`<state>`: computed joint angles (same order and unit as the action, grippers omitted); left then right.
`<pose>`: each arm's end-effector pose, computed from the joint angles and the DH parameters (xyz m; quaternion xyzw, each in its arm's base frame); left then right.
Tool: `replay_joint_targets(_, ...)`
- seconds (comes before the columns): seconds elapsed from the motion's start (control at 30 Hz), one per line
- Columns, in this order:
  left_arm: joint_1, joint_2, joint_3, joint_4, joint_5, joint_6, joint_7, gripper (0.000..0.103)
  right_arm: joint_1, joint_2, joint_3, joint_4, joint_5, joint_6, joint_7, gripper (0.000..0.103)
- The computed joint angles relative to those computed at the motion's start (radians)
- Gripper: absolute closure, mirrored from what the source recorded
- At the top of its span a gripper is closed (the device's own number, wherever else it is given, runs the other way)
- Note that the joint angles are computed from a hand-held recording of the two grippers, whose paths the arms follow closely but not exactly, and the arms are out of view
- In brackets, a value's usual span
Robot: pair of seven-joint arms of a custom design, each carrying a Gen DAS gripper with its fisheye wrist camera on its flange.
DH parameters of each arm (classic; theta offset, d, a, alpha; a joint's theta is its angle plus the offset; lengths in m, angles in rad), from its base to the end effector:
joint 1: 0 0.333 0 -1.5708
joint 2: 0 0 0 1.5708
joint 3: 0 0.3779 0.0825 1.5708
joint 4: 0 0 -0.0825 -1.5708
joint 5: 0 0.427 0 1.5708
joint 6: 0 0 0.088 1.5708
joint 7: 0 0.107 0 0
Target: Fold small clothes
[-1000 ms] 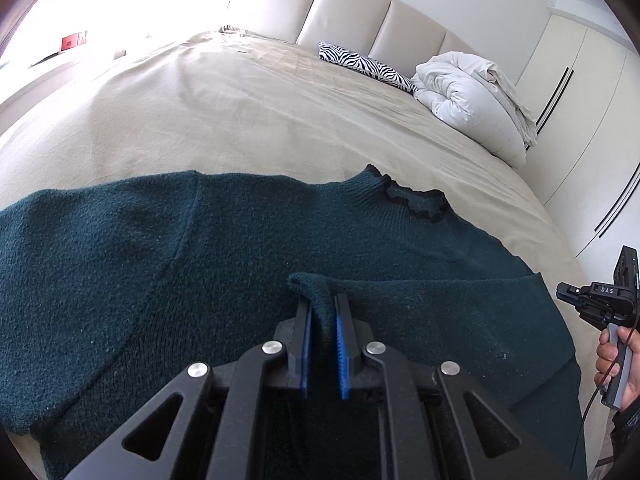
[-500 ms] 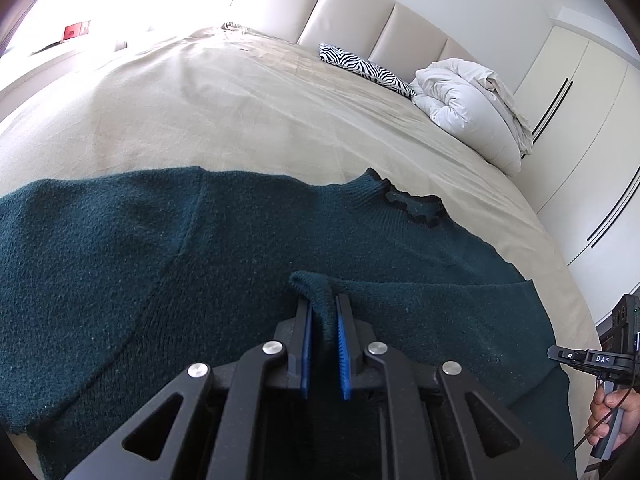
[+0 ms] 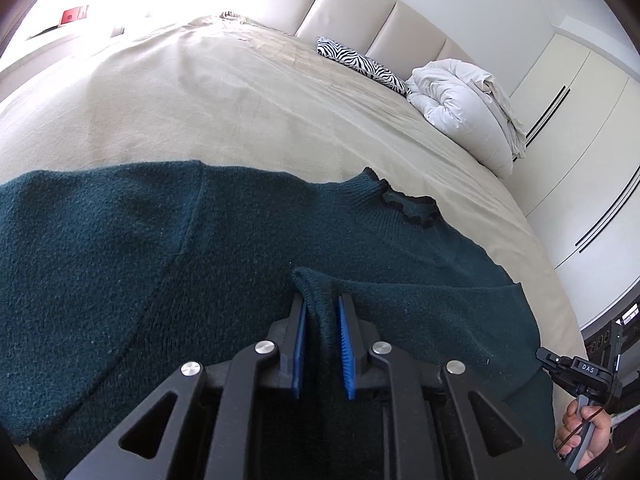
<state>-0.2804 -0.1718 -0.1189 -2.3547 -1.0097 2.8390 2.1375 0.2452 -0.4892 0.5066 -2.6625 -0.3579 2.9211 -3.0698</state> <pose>0.5089 -0.1693 0.4908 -0.6186 0.6778 -0.3955 0.0398 0.2983 0.3252 0.4772 -0.4592 0.8057 -0.0676 0.3679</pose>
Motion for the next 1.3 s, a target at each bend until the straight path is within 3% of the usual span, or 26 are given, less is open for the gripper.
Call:
replay_joint_targets(0.03,0.008,-0.026,-0.004,-0.017,0.023,0.009,-0.022,0.07,0.017,-0.018,-0.013,-0.006,0.023,-0.01,0.012,0.085)
replay_joint_targets(0.07,0.009,-0.054,-0.001,-0.036,0.031,0.023,-0.035,0.062,0.022,-0.055,-0.002,0.0,0.042,-0.076,0.039,0.082)
replay_joint_targets(0.1,0.01,-0.088,0.007,-0.057,0.039,0.034,-0.05,0.047,0.003,-0.102,0.037,0.014,0.031,-0.157,0.079,0.08)
replay_joint_targets(0.13,0.005,-0.122,0.024,-0.079,0.034,0.044,-0.053,0.041,-0.015,-0.138,0.073,0.036,0.002,-0.229,0.107,0.079)
replay_joint_targets(0.2,0.011,-0.191,0.06,-0.125,0.052,0.038,-0.092,0.04,-0.007,-0.167,0.115,0.096,-0.042,-0.376,0.123,0.075)
replay_joint_targets(0.27,0.023,-0.262,0.109,-0.172,0.071,0.011,-0.13,0.04,0.009,-0.152,0.148,0.165,-0.083,-0.484,0.127,0.064)
replay_joint_targets(0.3,0.038,-0.299,0.127,-0.199,0.089,0.008,-0.155,0.04,0.008,-0.142,0.174,0.201,-0.109,-0.534,0.143,0.052)
replay_joint_targets(0.43,0.11,-0.428,0.23,-0.302,0.143,-0.018,-0.263,0.04,-0.015,-0.069,0.28,0.336,-0.248,-0.627,0.214,0.037)
replay_joint_targets(0.63,0.222,-0.518,0.428,-0.381,0.079,-0.075,-0.371,0.04,-0.016,0.111,0.345,0.495,-0.398,-0.599,0.296,0.034)
replay_joint_targets(0.8,0.21,-0.529,0.539,-0.377,-0.091,-0.043,-0.307,0.039,0.015,0.233,0.365,0.58,-0.494,-0.571,0.369,0.034)
replay_joint_targets(1.07,0.193,-0.412,0.613,-0.305,-0.403,-0.082,-0.155,0.042,0.105,0.272,0.304,0.573,-0.553,-0.509,0.523,0.034)
replay_joint_targets(1.2,0.224,-0.373,0.601,-0.292,-0.544,-0.09,-0.154,0.047,0.153,0.28,0.266,0.562,-0.576,-0.505,0.559,0.034)
replay_joint_targets(1.3,0.257,-0.34,0.577,-0.276,-0.582,-0.097,-0.157,0.051,0.184,0.292,0.237,0.555,-0.6,-0.493,0.6,0.034)
